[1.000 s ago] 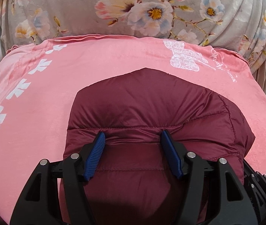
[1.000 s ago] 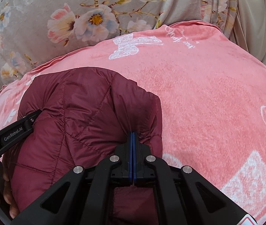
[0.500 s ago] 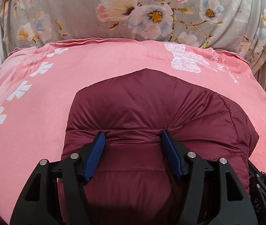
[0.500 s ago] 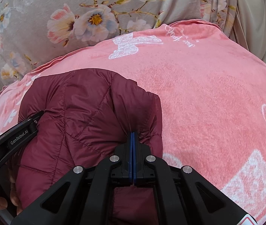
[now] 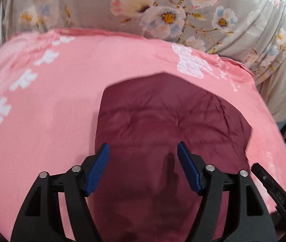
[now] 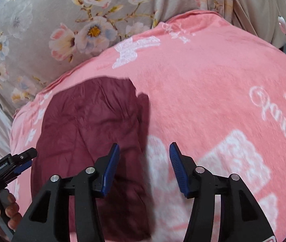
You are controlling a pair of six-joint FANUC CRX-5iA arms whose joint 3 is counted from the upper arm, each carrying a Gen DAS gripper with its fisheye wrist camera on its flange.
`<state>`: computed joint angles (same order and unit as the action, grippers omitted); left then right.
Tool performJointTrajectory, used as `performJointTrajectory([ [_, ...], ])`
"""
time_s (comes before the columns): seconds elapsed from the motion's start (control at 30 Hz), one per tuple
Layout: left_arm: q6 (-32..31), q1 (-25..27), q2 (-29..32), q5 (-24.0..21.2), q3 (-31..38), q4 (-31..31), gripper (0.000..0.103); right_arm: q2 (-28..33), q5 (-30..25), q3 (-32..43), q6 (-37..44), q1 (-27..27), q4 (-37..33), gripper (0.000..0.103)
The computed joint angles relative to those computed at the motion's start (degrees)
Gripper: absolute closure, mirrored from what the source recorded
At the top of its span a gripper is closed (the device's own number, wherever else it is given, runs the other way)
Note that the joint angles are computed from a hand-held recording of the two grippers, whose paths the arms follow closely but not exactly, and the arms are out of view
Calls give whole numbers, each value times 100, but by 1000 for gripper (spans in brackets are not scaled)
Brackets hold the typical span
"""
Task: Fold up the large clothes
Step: 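Grasp the loose jacket end with the right gripper and tuck it under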
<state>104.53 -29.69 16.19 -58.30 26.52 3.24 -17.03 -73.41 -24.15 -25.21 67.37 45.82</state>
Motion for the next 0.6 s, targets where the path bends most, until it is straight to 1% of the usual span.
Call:
performJointTrajectory([
  [0.03,-142,143,-99,-75,-221,358,35,-68,22,-41,-47,64,-65,51],
  [0.1,-311,342,-264,-147,-632,838,35,-237,211,-180,-259,187,-161,51],
  [0.17,-293,472,-467,-85,-1034,1044,35,-362,450,-328,-528,302,-134,54],
  [0.23,-331,546,-605,-31,-1296,1194,35,-431,809,-435,-631,305,-128,65],
  [0.27,-366,575,-667,-3,-1404,1275,35,-474,1043,-498,-664,281,-105,81],
  [0.3,-414,609,-715,21,-1499,1376,35,-480,1155,-507,-695,298,-88,90],
  [0.37,-440,641,-777,28,-1587,1466,35,-427,1036,-434,-767,444,108,94],
  [0.4,-452,644,-795,19,-1606,1493,35,-429,965,-444,-823,569,402,94],
  [0.43,-480,655,-810,2,-1612,1532,35,-388,800,-416,-806,697,632,95],
  [0.47,-521,661,-859,35,-1669,1569,35,-305,612,-325,-702,760,635,95],
  [0.5,-537,656,-888,51,-1659,1513,35,-134,324,-141,-441,789,437,95],
  [0.53,-532,650,-948,55,-1693,1441,35,-5,174,-7,-242,754,198,94],
  [0.57,-506,629,-957,55,-1676,1349,35,106,110,87,-109,695,-65,94],
  [0.6,-474,617,-935,34,-1644,1284,35,123,156,65,-108,671,-138,90],
])
